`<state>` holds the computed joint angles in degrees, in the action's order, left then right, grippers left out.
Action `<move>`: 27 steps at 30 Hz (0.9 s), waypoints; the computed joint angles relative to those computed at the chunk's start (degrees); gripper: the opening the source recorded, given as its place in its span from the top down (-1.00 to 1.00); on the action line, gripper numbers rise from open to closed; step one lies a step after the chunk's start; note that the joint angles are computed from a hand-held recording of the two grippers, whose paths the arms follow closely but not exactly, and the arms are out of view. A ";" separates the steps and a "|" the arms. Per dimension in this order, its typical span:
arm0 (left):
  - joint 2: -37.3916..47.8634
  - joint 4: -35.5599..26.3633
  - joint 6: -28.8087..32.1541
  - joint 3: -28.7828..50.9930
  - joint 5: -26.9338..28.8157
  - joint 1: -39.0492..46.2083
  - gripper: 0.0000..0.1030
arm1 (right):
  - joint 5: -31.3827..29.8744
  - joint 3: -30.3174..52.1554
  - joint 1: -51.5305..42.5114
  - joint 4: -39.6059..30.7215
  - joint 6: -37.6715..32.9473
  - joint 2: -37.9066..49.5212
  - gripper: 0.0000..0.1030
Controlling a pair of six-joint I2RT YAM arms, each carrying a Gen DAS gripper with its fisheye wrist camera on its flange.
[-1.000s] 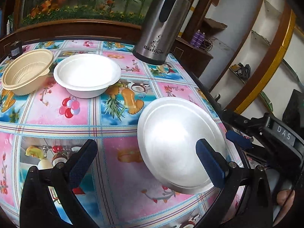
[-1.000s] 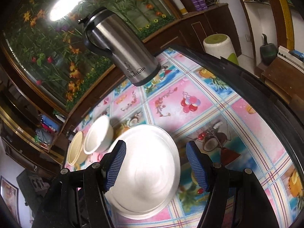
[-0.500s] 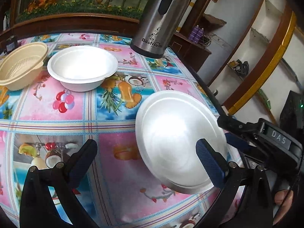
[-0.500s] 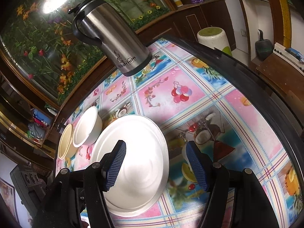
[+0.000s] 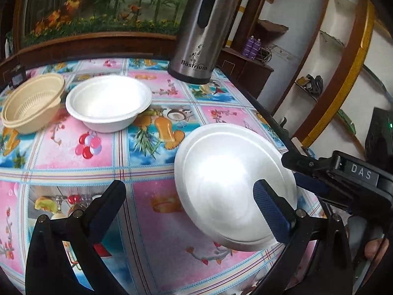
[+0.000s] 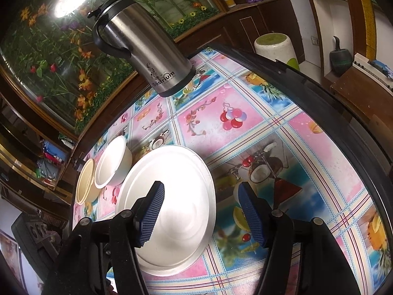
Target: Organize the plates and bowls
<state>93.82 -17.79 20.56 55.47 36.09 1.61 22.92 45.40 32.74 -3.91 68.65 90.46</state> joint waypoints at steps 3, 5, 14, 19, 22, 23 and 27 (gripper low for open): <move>-0.02 0.55 0.71 -0.44 -0.63 -0.78 -0.91 | -0.63 0.06 -0.14 0.17 0.02 0.20 -0.11; 0.95 -0.53 1.20 0.32 -0.44 -1.01 -0.73 | -0.76 0.56 0.02 -0.22 -0.22 0.60 -0.01; 3.04 -2.58 0.93 1.85 1.20 -0.28 0.01 | -2.14 1.85 -0.02 -1.10 -0.29 2.26 0.47; 4.17 -4.19 1.44 2.71 1.99 -0.16 0.26 | -1.97 2.66 0.32 -1.91 -0.48 3.02 0.71; 4.47 -4.80 1.72 2.94 2.78 0.24 0.35 | -1.45 2.84 0.50 -2.13 -0.39 3.13 0.76; 4.59 -5.15 1.85 3.13 3.11 0.42 0.40 | -1.52 2.95 0.50 -2.25 -0.32 3.29 0.77; 4.19 -4.46 1.99 2.64 2.51 0.80 0.49 | -1.08 3.72 0.86 -2.58 -0.61 4.09 0.79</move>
